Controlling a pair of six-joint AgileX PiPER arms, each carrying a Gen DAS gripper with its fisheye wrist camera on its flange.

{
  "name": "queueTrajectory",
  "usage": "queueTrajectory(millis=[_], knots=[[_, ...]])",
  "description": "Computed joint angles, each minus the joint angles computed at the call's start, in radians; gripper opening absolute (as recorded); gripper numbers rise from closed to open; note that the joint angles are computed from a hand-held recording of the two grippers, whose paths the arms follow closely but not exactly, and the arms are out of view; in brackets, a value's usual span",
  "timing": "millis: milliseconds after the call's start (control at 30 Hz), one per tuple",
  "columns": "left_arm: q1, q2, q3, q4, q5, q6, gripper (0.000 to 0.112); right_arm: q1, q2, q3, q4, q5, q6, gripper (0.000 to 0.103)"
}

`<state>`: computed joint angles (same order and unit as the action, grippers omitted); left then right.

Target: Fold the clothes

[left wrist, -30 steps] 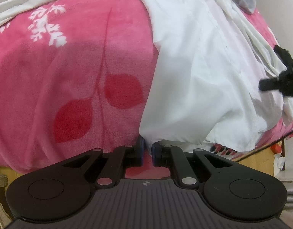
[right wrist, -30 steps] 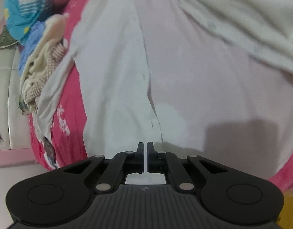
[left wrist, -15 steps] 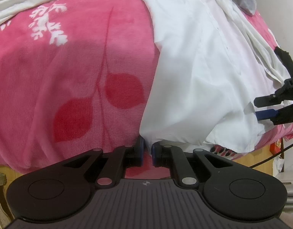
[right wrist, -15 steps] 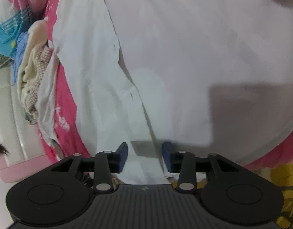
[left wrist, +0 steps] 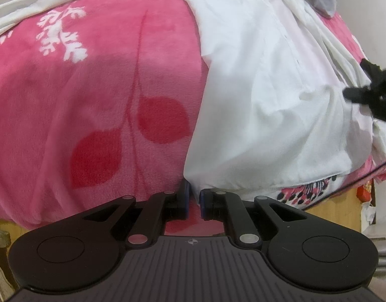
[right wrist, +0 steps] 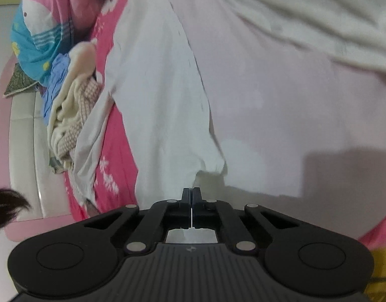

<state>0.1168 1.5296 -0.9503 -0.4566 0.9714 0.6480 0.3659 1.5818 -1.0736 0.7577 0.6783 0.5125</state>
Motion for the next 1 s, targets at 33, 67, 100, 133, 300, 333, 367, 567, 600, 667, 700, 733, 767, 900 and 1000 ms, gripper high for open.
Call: queueTrajectory(millis=[33, 67, 100, 133, 300, 333, 367, 567, 600, 667, 700, 733, 767, 900, 1000], knots=[[0.001, -0.001, 0.0, 0.001, 0.001, 0.002, 0.009, -0.004, 0.006, -0.009, -0.02, 0.002, 0.008, 0.0], [0.003, -0.002, 0.001, 0.0, 0.001, 0.004, 0.009, -0.008, 0.012, -0.019, -0.04, 0.004, 0.017, 0.0], [0.004, -0.004, 0.003, 0.0, 0.001, 0.006, 0.009, -0.013, 0.014, -0.018, -0.049, 0.007, 0.02, 0.0], [0.006, -0.005, 0.004, -0.001, 0.001, 0.008, 0.009, -0.015, 0.019, -0.016, -0.055, 0.013, 0.023, 0.0], [0.013, -0.009, 0.012, -0.006, -0.001, 0.016, 0.009, 0.0, 0.037, -0.018, -0.126, 0.055, 0.069, 0.0], [0.009, -0.008, 0.011, -0.007, -0.003, 0.014, 0.009, 0.008, 0.041, -0.021, -0.148, 0.063, 0.086, 0.0], [0.006, -0.007, 0.011, -0.007, -0.005, 0.011, 0.009, 0.012, 0.04, -0.017, -0.162, 0.064, 0.094, 0.0], [-0.004, -0.007, 0.01, -0.004, -0.007, 0.005, 0.01, 0.022, 0.045, -0.022, -0.226, 0.072, 0.109, 0.0], [-0.001, -0.009, 0.01, -0.004, -0.004, 0.009, 0.011, 0.024, 0.05, -0.03, -0.241, 0.083, 0.109, 0.0], [0.001, -0.015, 0.01, -0.003, 0.001, 0.014, 0.013, 0.031, 0.058, -0.047, -0.273, 0.107, 0.112, 0.0], [0.0, -0.018, 0.01, -0.002, 0.004, 0.013, 0.015, 0.034, 0.063, -0.056, -0.288, 0.12, 0.112, 0.001], [-0.005, -0.02, 0.008, 0.003, 0.007, 0.007, 0.016, 0.04, 0.074, -0.071, -0.305, 0.142, 0.115, 0.002], [-0.009, -0.022, 0.006, 0.008, 0.01, 0.001, 0.019, 0.046, 0.086, -0.088, -0.321, 0.165, 0.117, 0.002], [-0.003, -0.037, -0.007, 0.041, 0.041, -0.031, 0.03, 0.046, 0.084, -0.094, -0.338, 0.185, 0.124, 0.004], [0.02, -0.052, -0.021, 0.068, 0.071, -0.06, 0.033, 0.049, 0.051, -0.095, -0.407, 0.206, 0.183, 0.005]])
